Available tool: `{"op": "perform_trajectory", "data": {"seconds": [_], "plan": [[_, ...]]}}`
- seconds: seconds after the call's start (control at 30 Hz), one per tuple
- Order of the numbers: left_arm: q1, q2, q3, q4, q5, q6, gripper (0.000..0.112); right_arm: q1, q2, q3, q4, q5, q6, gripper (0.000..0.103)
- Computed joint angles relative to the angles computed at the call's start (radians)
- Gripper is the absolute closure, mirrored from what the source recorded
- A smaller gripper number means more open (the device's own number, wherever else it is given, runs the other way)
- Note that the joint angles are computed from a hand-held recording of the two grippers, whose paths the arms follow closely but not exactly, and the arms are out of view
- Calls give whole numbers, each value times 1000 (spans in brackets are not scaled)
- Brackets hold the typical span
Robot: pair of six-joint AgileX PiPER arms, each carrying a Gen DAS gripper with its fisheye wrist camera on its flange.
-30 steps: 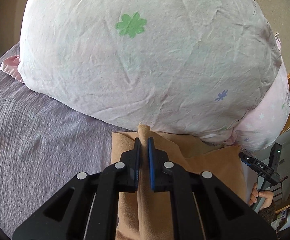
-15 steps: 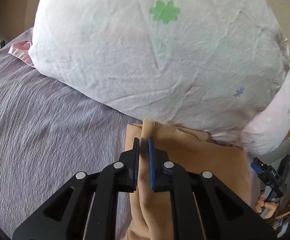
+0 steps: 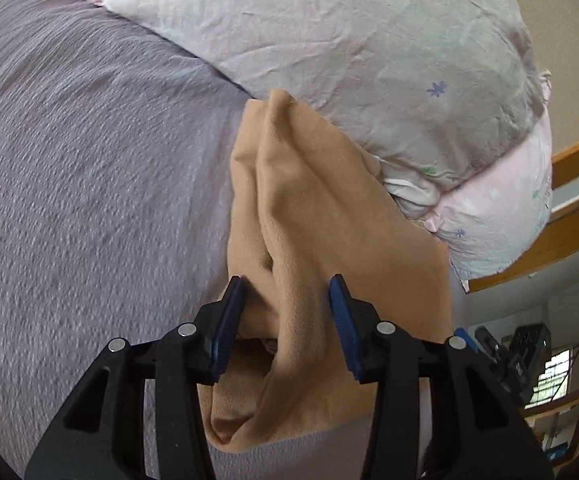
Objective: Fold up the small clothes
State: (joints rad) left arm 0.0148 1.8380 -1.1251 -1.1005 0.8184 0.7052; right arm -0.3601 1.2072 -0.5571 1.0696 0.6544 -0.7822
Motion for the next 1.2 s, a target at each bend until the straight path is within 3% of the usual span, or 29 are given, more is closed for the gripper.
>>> {"op": "perform_trajectory", "data": {"seconds": [0.1,0.17,0.23,0.3,0.37,0.4,0.43,0.57,0.73,0.87,0.93,1.0,1.07,1.1,1.17,1.2], "plan": [[-16,-36,9,75,-78,-114,66,-44,-102,33,-35,54,26,26],[-14,-45,19,85,-97,-125,58,-61,-134,29,-45,76,46,24],[-15,-46,35,39,-107,-78,51,-45,-120,23,-24,54,36,23],[-31,-41,23,45,-111,-79,51,-51,-101,25,7,54,7,23],[-21,24,-26,11,-7,-87,84,-63,-83,31,44,73,-38,23],[-18,43,-35,-5,13,-95,91,-71,-80,39,58,82,-59,23],[-17,42,-39,-11,14,-95,96,-78,-82,46,65,89,-72,23],[-35,-43,-56,-60,43,-91,97,-175,-130,78,77,157,-124,23],[-282,-105,-212,-17,12,-177,97,-342,-183,116,128,257,-205,23],[-571,64,-412,40,-28,-262,97,-431,-186,135,134,288,-229,23],[-676,213,-561,84,15,-330,97,-480,-174,141,130,304,-235,23],[-701,324,-659,-7,131,-303,97,-540,-161,134,104,335,-225,23],[-685,307,-607,-116,182,-215,97,-624,-149,121,72,407,-232,23],[-672,251,-543,-138,151,-157,95,-655,-148,115,60,437,-241,23],[-632,108,-391,-141,37,-71,81,-684,-155,109,46,463,-256,25],[-612,48,-331,-129,-20,-54,61,-690,-160,108,50,480,-267,28]]}}
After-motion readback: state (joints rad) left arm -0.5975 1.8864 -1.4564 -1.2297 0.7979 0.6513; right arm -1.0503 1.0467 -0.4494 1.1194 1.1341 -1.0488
